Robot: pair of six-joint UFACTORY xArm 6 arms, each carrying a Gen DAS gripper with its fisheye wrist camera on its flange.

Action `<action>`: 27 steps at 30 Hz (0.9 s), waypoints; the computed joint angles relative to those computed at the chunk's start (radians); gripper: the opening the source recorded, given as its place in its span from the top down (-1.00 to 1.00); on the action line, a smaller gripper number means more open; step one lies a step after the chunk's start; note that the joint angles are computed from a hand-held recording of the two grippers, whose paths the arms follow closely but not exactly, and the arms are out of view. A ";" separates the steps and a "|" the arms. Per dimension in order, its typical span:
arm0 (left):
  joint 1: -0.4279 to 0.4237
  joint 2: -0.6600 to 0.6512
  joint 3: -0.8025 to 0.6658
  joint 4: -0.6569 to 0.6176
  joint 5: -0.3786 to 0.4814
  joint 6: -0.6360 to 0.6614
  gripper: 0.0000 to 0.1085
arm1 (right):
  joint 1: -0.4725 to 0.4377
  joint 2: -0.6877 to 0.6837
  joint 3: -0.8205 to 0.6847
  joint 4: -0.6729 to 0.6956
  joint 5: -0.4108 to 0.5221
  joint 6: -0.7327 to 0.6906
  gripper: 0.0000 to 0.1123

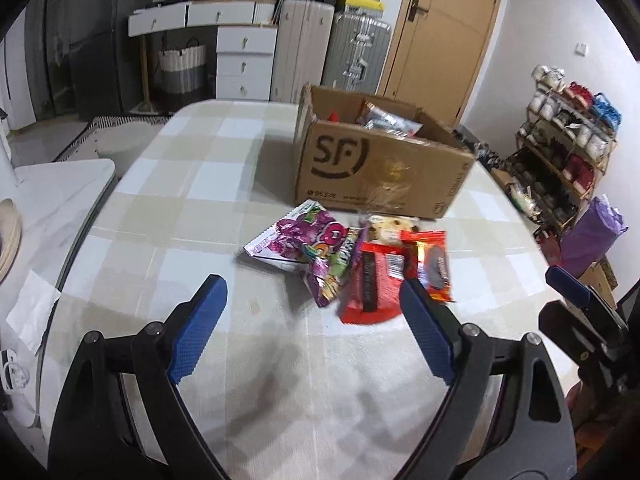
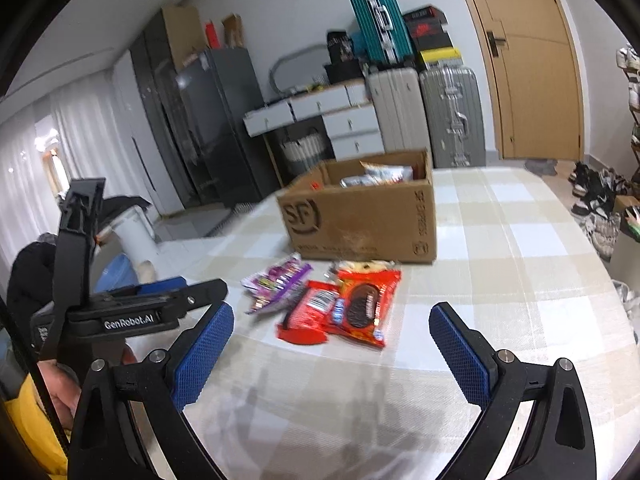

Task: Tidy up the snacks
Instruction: 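Grasp the purple candy bag with the left tool while the right tool grasps the red Oreo pack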

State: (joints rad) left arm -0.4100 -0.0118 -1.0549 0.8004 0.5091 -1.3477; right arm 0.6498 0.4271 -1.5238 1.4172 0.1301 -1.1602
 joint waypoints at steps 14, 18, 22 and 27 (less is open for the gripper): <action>0.152 0.308 -0.216 -0.398 -0.129 0.395 -0.60 | -0.095 0.401 -0.485 -0.707 0.285 0.746 -0.78; 0.175 0.370 -0.256 -0.555 -0.189 0.529 -0.60 | -0.105 0.477 -0.598 -0.759 0.351 0.804 -0.78; 0.177 0.397 -0.257 -0.696 -0.232 0.656 -0.58 | -0.113 0.541 -0.695 -0.789 0.411 0.844 -0.74; 0.164 0.412 -0.257 -0.950 -0.283 0.884 -0.11 | -0.111 0.561 -0.727 -0.805 0.439 0.847 -0.32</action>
